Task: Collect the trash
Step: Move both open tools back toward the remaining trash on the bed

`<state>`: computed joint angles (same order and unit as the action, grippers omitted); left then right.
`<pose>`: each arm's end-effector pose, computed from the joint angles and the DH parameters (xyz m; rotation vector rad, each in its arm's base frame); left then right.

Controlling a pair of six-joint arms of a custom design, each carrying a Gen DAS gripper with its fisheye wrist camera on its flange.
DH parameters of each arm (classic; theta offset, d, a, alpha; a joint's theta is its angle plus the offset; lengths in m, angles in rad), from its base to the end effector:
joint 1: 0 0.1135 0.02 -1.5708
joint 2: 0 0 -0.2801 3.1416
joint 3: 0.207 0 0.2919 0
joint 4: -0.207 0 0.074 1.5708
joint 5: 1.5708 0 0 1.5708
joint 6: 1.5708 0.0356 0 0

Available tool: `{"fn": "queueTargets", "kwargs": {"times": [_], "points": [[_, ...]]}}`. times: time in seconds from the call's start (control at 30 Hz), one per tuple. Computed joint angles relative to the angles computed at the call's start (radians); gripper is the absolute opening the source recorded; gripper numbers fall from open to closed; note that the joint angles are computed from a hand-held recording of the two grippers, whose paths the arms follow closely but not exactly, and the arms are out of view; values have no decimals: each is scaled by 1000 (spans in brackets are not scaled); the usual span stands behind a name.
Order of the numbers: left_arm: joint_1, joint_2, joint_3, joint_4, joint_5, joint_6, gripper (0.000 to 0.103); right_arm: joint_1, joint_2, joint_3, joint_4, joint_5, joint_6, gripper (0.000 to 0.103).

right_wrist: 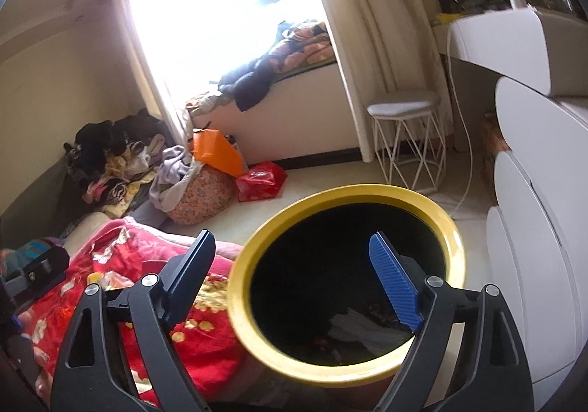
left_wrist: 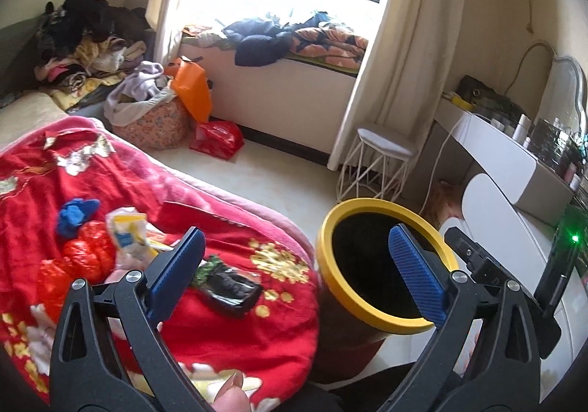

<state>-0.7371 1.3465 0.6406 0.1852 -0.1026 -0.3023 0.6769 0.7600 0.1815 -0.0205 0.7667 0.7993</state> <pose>0.2312 -0.2049 0.1925 0.3977 2.0939 -0.5180 0.1490 0.0880 0.1443 0.5330 1.9179 0.1110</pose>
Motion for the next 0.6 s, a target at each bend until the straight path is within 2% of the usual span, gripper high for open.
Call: {"fn": "queueTargets", "kwargs": {"times": [0.6], "points": [[169, -154, -87, -29, 59, 32, 92, 168, 274, 135, 129, 39, -59, 88]]}}
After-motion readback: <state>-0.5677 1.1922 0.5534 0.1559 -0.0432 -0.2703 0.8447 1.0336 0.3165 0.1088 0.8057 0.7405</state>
